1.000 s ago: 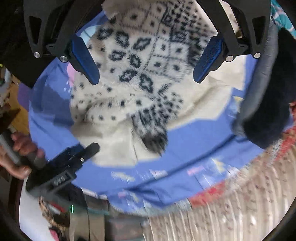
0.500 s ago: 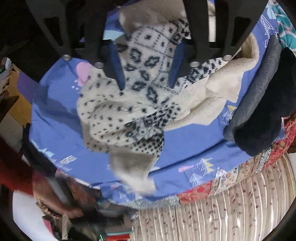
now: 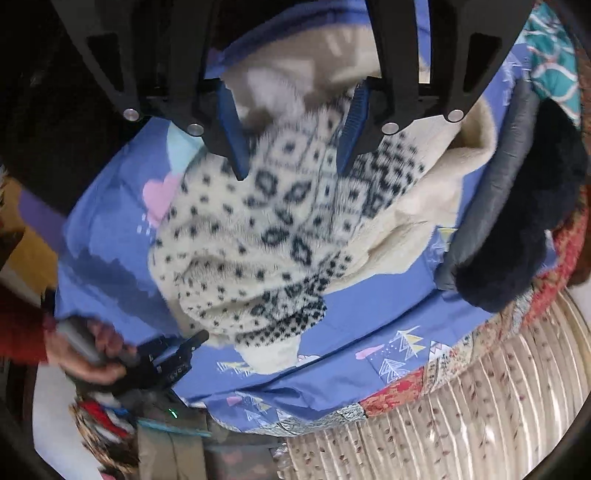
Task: Fold large clothes
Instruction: 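Lift the sweater high with both grippers to let it hang open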
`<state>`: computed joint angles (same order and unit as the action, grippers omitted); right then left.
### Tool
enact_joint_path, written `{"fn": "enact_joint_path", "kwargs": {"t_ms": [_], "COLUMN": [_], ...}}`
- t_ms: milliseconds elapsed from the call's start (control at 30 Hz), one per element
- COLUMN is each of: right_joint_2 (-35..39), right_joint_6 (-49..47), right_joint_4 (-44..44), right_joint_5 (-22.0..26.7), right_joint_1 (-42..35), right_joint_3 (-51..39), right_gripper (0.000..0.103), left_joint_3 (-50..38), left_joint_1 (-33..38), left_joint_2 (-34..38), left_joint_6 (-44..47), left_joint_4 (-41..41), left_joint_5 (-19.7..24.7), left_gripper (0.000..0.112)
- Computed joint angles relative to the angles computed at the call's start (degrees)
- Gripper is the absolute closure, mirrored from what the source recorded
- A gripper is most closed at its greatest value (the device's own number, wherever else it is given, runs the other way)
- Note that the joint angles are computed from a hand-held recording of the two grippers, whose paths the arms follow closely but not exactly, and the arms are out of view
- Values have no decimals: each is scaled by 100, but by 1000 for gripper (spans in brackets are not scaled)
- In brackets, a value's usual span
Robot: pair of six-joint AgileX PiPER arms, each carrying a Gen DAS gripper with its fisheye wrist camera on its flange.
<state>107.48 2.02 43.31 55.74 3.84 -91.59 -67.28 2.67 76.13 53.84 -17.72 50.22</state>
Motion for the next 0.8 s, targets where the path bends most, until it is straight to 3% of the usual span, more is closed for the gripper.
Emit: {"fn": "enact_joint_path", "kwargs": {"t_ms": [67,133,267,367,500,633,700,800], "right_joint_2": [-517,-1278,-3213,-4026,-4596,-4612,-4443,-4177], "right_joint_6": [-284,-864,-1919,-1466,-1189,-1173,-1142,-1013], "right_joint_4": [297,1184,2946,2777,2755,2990,2942,2886], "right_joint_5": [-186,-565,-863,-756,-707,-825,-729,-704], "right_joint_1": [110,-5,-951,-1573,-1926,-1832,-1806,-1541], "right_joint_3": [352,1091,2608,3086,3646,3641,3331,2682], "right_gripper": [92,92,93,93,93,93,93,93], "left_joint_3": [204,230,155,373,843,1442,1762,2293], "left_joint_1": [-33,-87,-248,-473,-924,-1723,-2314,-3016], "left_joint_2": [-166,-167,-94,-308,-645,-1044,-1216,-1184], "left_joint_6": [178,173,233,766,893,494,-326,-1761], "left_joint_4": [164,323,278,-3,113,607,1467,3186], "left_joint_5": [-220,-318,-457,-587,-960,-1532,-1986,-3062], "left_gripper": [41,41,40,40,40,40,40,40]}}
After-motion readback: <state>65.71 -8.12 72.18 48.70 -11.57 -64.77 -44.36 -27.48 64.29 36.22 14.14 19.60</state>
